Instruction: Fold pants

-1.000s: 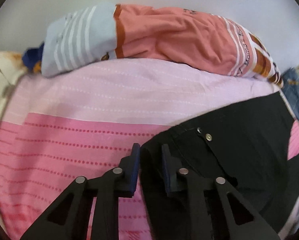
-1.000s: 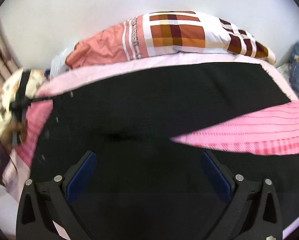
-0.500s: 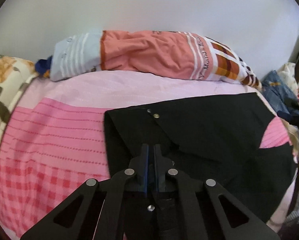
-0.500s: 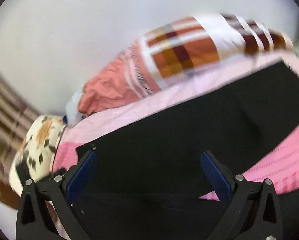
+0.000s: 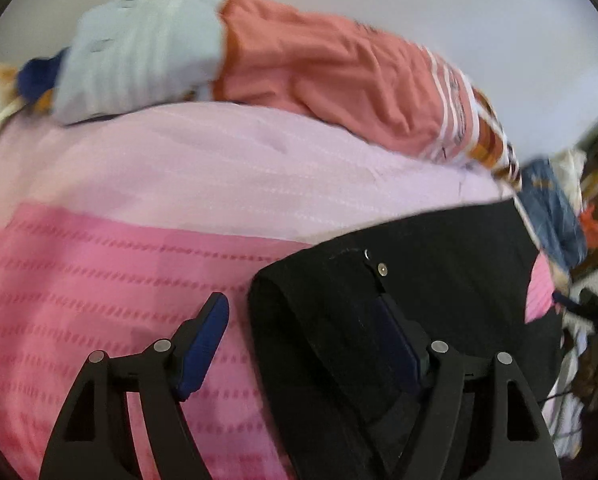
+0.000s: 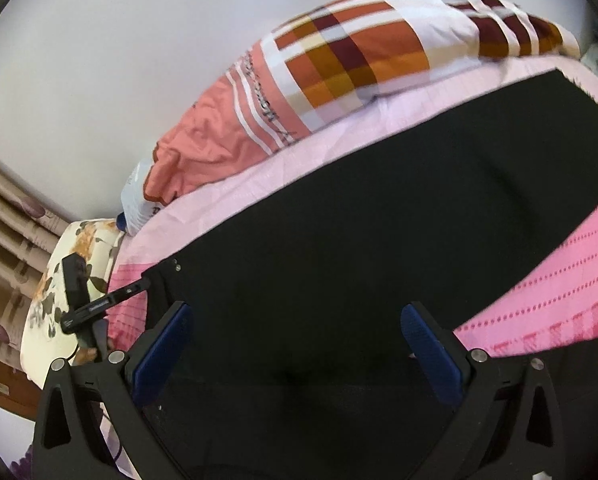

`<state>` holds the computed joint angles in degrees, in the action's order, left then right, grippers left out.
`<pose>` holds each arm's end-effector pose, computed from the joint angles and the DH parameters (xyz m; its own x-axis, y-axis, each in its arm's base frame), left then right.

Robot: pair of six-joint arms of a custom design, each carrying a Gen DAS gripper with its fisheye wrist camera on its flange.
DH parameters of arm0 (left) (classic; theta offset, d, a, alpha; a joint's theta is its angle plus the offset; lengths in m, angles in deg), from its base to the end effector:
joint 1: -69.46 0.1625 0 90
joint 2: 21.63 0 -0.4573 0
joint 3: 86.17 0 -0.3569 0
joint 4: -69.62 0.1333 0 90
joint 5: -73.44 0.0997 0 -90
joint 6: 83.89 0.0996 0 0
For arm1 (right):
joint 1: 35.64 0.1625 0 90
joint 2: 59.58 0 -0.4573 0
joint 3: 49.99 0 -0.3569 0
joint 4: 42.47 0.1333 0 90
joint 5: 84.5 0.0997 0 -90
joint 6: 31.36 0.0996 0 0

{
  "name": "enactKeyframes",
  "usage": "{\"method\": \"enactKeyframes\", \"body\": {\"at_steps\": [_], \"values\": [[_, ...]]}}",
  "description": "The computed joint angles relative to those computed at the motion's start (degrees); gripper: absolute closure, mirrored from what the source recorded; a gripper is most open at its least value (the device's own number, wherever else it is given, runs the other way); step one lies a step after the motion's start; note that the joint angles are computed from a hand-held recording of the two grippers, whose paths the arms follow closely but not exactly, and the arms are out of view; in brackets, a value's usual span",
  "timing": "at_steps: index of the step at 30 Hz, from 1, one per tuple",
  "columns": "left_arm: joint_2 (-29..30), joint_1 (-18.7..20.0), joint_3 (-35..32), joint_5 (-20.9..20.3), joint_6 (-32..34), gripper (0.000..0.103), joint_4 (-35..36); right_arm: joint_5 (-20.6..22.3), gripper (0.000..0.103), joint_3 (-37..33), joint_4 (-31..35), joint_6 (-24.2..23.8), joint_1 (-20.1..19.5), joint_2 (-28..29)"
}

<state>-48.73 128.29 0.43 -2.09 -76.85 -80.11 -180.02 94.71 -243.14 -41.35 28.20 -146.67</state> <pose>-0.2209 -0.6708 -0.0327 -0.7593 0.6014 -0.2485 0.6153 0.7879 0.0266 -0.0448 -0.3719 0.3379 -0.8924 0.4066 0.1956 0.1118 0.6193 -0.7771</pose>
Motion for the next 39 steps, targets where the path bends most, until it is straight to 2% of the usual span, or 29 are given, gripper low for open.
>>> {"method": "enactKeyframes", "body": {"at_steps": [2,3,4,5,6,7,9,12,15,17,20,23,24,25,26,27,29,31,34,37,39], "values": [[1.3,-1.0,-1.1,3.3,0.8,0.032,1.0,0.0,0.0,-0.1,0.3,0.2,-0.2,0.0],[1.5,-1.3,-1.1,3.5,0.1,0.055,1.0,-0.1,0.0,-0.1,0.1,0.1,-0.1,0.1],[1.6,-2.0,-0.4,4.4,-1.0,0.063,0.4,-0.2,0.0,-0.2,-0.2,0.0,0.0,0.2],[1.2,-3.2,1.6,6.9,-0.6,0.08,-2.6,-0.4,0.0,-0.4,-0.5,-0.2,0.3,0.4],[0.6,-4.4,4.2,9.0,0.4,0.086,-6.6,-0.5,0.0,-0.7,-0.2,-0.2,0.5,0.5],[-0.2,-5.4,6.5,9.8,0.7,0.087,-9.2,0.0,0.0,-1.1,0.2,-0.1,0.5,0.5],[-2.4,-6.9,10.5,8.5,0.4,0.088,-13.2,1.7,0.0,-2.0,1.7,0.0,0.1,0.2],[-6.2,-9.8,17.7,7.1,0.0,0.089,-20.3,7.2,0.0,-4.5,6.5,0.5,-1.9,-0.6],[-9.4,-12.5,24.9,5.4,-3.0,0.089,-26.3,17.1,0.0,-7.9,13.3,2.8,-6.1,-1.3],[-11.3,-13.8,28.8,4.1,-5.5,0.089,-29.1,22.1,0.0,-10.7,18.0,5.1,-7.9,-0.8],[-13.1,-16.2,34.3,4.6,-8.3,0.089,-32.4,22.1,0.0,-15.2,22.8,6.2,-8.2,1.1],[-13.9,-16.5,36.9,3.2,-12.2,0.089,-33.9,22.0,0.002,-18.3,26.1,10.4,-9.5,3.1],[-14.0,-16.4,37.4,2.5,-12.9,0.089,-34.5,22.0,0.006,-18.8,26.6,11.4,-10.0,3.6],[-14.0,-16.4,37.6,2.3,-13.8,0.089,-34.5,22.3,0.029,-19.2,26.8,11.7,-10.6,4.0],[-13.9,-16.4,37.6,2.2,-14.6,0.089,-34.2,21.6,0.072,-19.3,27.1,11.7,-10.7,4.1],[-14.1,-16.4,38.0,1.7,-14.8,0.089,-34.7,19.2,0.092,-18.9,26.6,11.9,-10.5,4.0],[-14.3,-16.4,38.0,1.4,-15.5,0.089,-34.1,20.8,0.095,-16.6,24.3,10.9,-11.8,3.4],[-14.9,-16.6,38.6,1.7,-15.8,0.089,-33.7,21.8,0.096,-13.1,21.5,8.0,-13.0,1.7],[-16.4,-17.5,40.1,2.6,-17.0,0.088,-32.7,25.8,0.096,-6.5,17.9,3.6,-16.8,-2.8],[-19.1,-18.2,42.1,3.1,-19.3,0.088,-30.3,31.2,0.096,1.8,17.7,-1.1,-22.6,-9.4],[-21.0,-19.0,43.9,3.6,-21.0,0.087,-29.0,34.6,0.096,7.3,19.3,-5.1,-27.8,-13.7]]}}
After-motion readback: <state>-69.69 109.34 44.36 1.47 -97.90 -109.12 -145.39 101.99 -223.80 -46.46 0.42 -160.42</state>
